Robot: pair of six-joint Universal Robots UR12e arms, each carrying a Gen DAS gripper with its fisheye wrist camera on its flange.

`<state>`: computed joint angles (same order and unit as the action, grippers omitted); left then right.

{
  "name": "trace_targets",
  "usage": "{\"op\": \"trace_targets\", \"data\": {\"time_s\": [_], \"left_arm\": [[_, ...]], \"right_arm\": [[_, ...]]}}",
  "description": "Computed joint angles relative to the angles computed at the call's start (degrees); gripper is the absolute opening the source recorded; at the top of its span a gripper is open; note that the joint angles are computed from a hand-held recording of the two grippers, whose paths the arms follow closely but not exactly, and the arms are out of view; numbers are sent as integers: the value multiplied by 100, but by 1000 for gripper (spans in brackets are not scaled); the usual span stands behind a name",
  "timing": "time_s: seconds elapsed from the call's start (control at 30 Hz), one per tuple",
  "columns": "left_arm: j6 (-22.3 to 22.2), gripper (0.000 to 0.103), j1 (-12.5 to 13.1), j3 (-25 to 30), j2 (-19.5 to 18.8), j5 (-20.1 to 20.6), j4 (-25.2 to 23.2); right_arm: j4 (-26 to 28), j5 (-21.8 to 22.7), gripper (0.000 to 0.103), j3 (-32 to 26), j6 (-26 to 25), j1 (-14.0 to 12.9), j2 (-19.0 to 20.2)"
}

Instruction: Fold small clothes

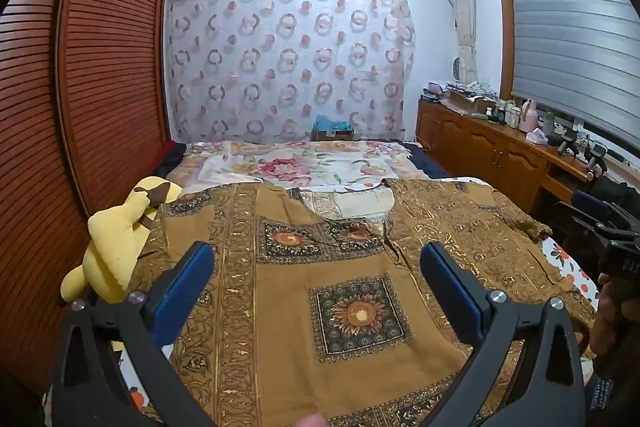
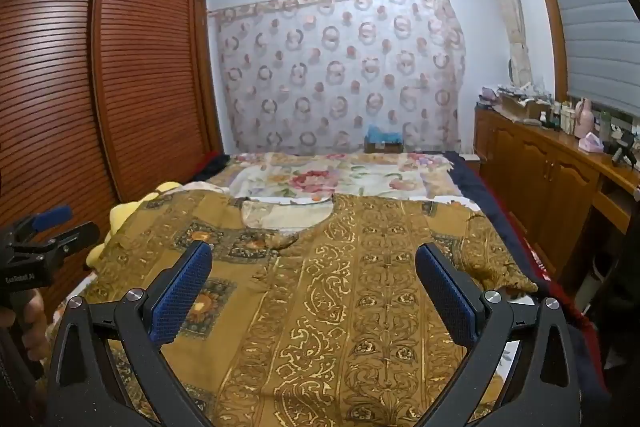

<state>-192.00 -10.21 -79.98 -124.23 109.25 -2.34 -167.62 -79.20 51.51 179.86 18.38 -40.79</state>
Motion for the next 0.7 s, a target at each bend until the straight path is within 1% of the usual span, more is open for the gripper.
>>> {"op": "trace_targets", "data": {"time_s": [0.7], "left_arm": [[32,103,-5,2,-21,41,99]], "right_arm": [[-11,-13,103,-1,10,24,-13]]}}
